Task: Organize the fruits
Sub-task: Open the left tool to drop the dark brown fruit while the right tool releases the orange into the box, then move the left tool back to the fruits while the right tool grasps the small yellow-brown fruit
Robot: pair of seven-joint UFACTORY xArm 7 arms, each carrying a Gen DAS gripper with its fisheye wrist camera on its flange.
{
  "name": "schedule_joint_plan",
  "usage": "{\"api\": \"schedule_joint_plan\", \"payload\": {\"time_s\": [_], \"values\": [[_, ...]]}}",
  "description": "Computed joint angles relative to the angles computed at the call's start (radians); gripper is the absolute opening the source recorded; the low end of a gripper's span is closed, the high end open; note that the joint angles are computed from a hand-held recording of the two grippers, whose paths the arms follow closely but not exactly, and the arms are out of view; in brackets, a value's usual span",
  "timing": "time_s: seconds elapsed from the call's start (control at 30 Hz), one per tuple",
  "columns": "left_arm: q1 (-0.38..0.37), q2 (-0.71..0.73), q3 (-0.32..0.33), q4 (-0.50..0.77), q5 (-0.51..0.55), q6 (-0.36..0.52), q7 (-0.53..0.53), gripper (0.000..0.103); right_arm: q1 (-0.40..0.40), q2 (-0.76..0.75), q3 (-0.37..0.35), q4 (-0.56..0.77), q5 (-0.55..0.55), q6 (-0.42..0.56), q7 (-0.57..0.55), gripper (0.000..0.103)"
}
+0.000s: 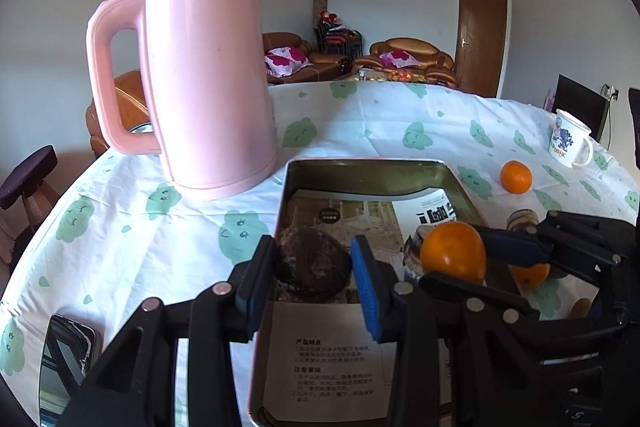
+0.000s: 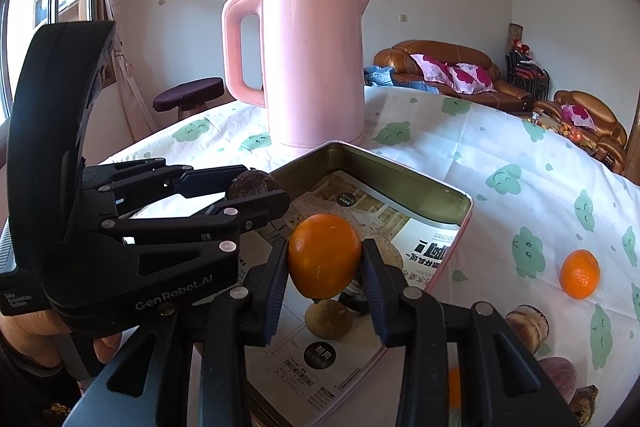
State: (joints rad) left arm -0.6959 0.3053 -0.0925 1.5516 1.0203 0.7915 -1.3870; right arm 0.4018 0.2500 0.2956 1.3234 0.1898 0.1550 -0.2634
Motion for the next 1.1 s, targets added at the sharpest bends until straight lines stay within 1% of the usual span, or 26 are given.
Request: {"api": "schedule_joint_plan", "payload": {"time_s": [0.13, 0.27, 0.33, 0.4, 0.43, 0.47, 0.5, 0.53, 0.6, 0.63, 0.67, 0.77, 0.8, 0.87, 0.9, 0.93, 0.97, 1.0, 1.03, 1.07, 1.1], "values": [[-0.003, 0.0, 0.002, -0.001, 0.009, 0.001, -0.004, 0.04, 0.002, 0.005, -0.005, 0.009, 0.001, 0.014, 0.007, 0.039], [-0.014, -0.006, 0.003, -0.005, 0.042, 0.019, -0.024, 0.041, 0.03, 0.001, -0.04, 0.001, -0.048, -0.002, 0.056, 0.04], [-0.021, -0.009, 0.002, -0.006, 0.065, 0.039, -0.045, 0.044, 0.037, -0.004, -0.049, -0.007, -0.072, -0.019, 0.074, 0.042], [-0.021, -0.017, 0.001, -0.015, 0.081, 0.048, -0.072, 0.05, 0.034, -0.008, -0.048, -0.013, -0.082, -0.029, 0.083, 0.045], [-0.018, -0.022, -0.001, -0.022, 0.09, 0.044, -0.083, 0.052, 0.033, -0.009, -0.048, -0.015, -0.085, -0.033, 0.088, 0.047], [-0.019, -0.028, -0.003, -0.028, 0.103, 0.046, -0.097, 0.056, 0.029, -0.013, -0.045, -0.018, -0.085, -0.034, 0.091, 0.049], [-0.019, -0.032, -0.005, -0.032, 0.115, 0.051, -0.111, 0.063, 0.024, -0.02, -0.041, -0.024, -0.084, -0.035, 0.09, 0.05], [-0.021, -0.037, -0.007, -0.038, 0.133, 0.057, -0.132, 0.068, 0.024, -0.028, -0.042, -0.032, -0.089, -0.04, 0.091, 0.05], [-0.023, -0.049, -0.014, -0.051, 0.163, 0.067, -0.17, 0.089, 0.04, -0.06, -0.067, -0.065, -0.131, -0.059, 0.113, 0.054], [-0.024, -0.056, -0.02, -0.058, 0.176, 0.072, -0.186, 0.093, 0.046, -0.079, -0.078, -0.085, -0.154, -0.069, 0.124, 0.055], [-0.025, -0.063, -0.025, -0.065, 0.194, 0.074, -0.204, 0.097, 0.059, -0.107, -0.102, -0.115, -0.196, -0.079, 0.148, 0.056], [-0.029, -0.079, -0.046, -0.077, 0.238, 0.076, -0.239, 0.097, 0.076, -0.189, -0.165, -0.202, -0.359, -0.101, 0.266, 0.057], [-0.032, -0.083, -0.053, -0.08, 0.252, 0.076, -0.254, 0.097, 0.061, -0.217, -0.166, -0.233, -0.387, -0.106, 0.289, 0.057], [-0.036, -0.083, -0.064, -0.076, 0.267, 0.08, -0.274, 0.097, 0.022, -0.277, -0.158, -0.3, -0.379, -0.108, 0.289, 0.057], [-0.04, -0.081, -0.07, -0.072, 0.275, 0.079, -0.287, 0.097, -0.005, -0.307, -0.153, -0.333, -0.4, -0.104, 0.319, 0.057], [-0.043, -0.076, -0.074, -0.065, 0.279, 0.075, -0.289, 0.097, -0.068, -0.339, -0.121, -0.366, -0.452, -0.095, 0.387, 0.057], [-0.047, -0.069, -0.077, -0.056, 0.282, 0.07, -0.289, 0.097, -0.099, -0.364, -0.111, -0.389, -0.462, -0.079, 0.418, 0.057], [-0.054, -0.059, -0.08, -0.042, 0.284, 0.071, -0.284, 0.097, -0.088, -0.381, -0.132, -0.409, -0.43, -0.064, 0.407, 0.057], [-0.062, -0.051, -0.081, -0.032, 0.285, 0.072, -0.279, 0.097, -0.035, -0.399, -0.189, -0.429, -0.36, -0.046, 0.353, 0.057], [-0.07, -0.039, -0.081, -0.017, 0.284, 0.072, -0.273, 0.097, -0.016, -0.422, -0.212, -0.456, -0.283, -0.028, 0.298, 0.057], [-0.077, -0.028, -0.079, -0.005, 0.28, 0.067, -0.264, 0.097, -0.04, -0.439, -0.195, -0.477, -0.248, -0.023, 0.276, 0.057]]}}
